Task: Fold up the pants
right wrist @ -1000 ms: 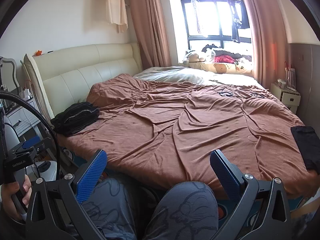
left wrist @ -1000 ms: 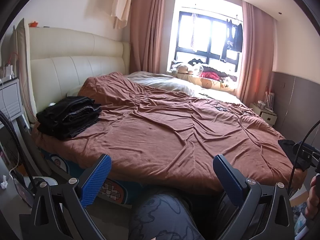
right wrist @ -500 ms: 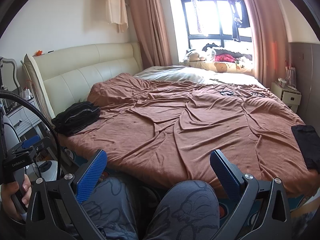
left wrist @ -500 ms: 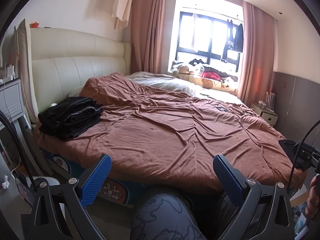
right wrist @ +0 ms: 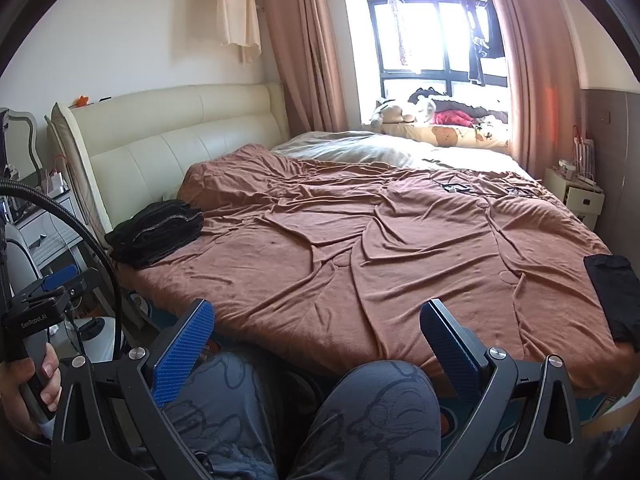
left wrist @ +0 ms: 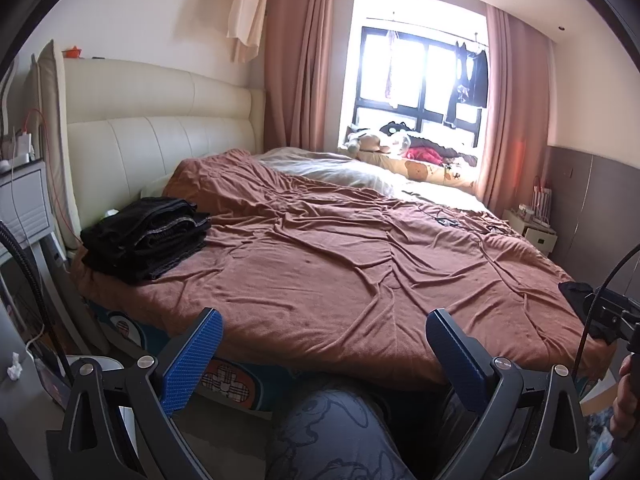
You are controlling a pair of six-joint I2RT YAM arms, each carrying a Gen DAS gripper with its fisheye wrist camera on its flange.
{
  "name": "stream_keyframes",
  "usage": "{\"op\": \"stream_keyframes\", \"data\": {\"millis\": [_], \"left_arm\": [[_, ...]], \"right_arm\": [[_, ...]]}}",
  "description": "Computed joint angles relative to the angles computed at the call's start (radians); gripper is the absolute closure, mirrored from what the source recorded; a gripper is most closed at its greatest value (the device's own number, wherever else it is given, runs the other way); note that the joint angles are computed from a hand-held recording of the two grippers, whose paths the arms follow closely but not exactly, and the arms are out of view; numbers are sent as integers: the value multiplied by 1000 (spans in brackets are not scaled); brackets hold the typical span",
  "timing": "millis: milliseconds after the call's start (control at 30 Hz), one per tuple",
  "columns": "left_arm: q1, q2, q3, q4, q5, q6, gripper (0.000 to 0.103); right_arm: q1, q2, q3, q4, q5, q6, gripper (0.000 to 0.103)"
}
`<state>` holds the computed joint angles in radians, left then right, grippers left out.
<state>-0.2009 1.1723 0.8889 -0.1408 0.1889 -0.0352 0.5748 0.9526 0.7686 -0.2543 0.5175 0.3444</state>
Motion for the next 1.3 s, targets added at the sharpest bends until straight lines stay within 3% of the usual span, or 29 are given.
{"op": "stream_keyframes", "data": {"millis": [1300], "left_arm": [[-12,-78,-27,-13,-7,-1,1]], "right_arm": [[43,-6,-2,-9,35,28,0]]}}
